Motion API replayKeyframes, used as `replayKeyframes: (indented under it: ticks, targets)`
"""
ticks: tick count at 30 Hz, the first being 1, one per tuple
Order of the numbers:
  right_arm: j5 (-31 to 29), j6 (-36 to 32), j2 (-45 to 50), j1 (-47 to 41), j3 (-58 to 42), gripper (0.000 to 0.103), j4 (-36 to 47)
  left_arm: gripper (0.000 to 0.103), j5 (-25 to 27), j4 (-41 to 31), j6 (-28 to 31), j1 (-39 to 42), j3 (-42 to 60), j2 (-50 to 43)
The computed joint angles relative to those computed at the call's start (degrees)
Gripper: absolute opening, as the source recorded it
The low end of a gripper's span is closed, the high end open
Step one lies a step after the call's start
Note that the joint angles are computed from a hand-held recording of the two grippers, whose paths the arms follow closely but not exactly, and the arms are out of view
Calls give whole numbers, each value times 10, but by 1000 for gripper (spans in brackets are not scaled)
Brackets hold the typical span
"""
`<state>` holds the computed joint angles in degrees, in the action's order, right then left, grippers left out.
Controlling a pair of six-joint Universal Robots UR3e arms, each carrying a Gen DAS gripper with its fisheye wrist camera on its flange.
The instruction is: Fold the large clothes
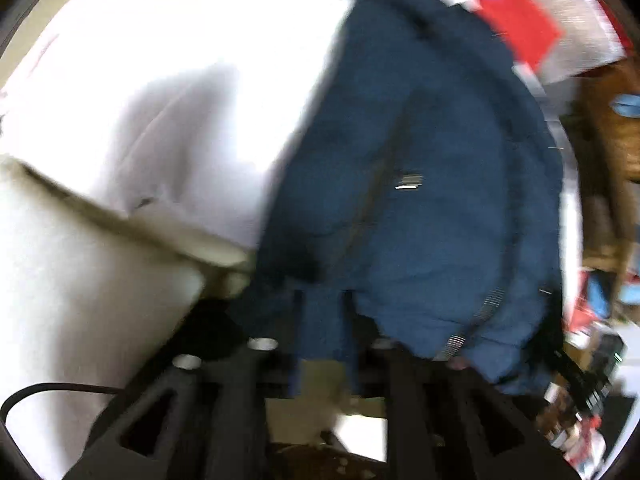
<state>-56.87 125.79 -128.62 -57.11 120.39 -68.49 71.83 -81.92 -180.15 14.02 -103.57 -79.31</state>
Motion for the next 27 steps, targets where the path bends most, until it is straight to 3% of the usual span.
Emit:
replayKeyframes:
  ticks: [2,3,5,8,9,15,17,18,19,20,21,25,27]
  targets:
    - [-11,24,15,12,2,14,-22,76,34,32,-19,-5,-1,-5]
    - [-8,16,23,5,-4,14,-5,81,49,54,-33,-14,-2,-10]
    - [-5,19,35,-1,-7,19,-10,82,63,74,-47,-22,2,-25]
    - [-19,47,18,-21,20,53,-45,87,74,86,-37,-41,6,-72]
    - [-25,26,3,-45,20,62,-15,87,69,78,-33,-42,9,-87]
    - [-34,33,79,-4,24,63,-80,87,35,129,-39,-54,-23,-107]
    - [-27,19,86,-10,19,65,-66,83,15,131,-11,-53,-36,-91]
    - [-26,3,84,-21,17,61,-44,70,7,130,3,-52,-42,-82]
    - [-28,-17,86,-30,16,40,-20,62,5,127,15,-53,-45,-71]
    - [-34,-40,97,-37,15,25,3,49,6,124,23,-59,-46,-60]
    - [-39,-70,87,-54,11,18,42,42,2,118,35,-58,-47,-50]
    - [-17,-147,55,-83,-14,19,130,32,-38,65,89,-29,-48,-1]
    - [-25,-94,96,-53,-8,24,80,32,-70,19,129,14,-56,31]
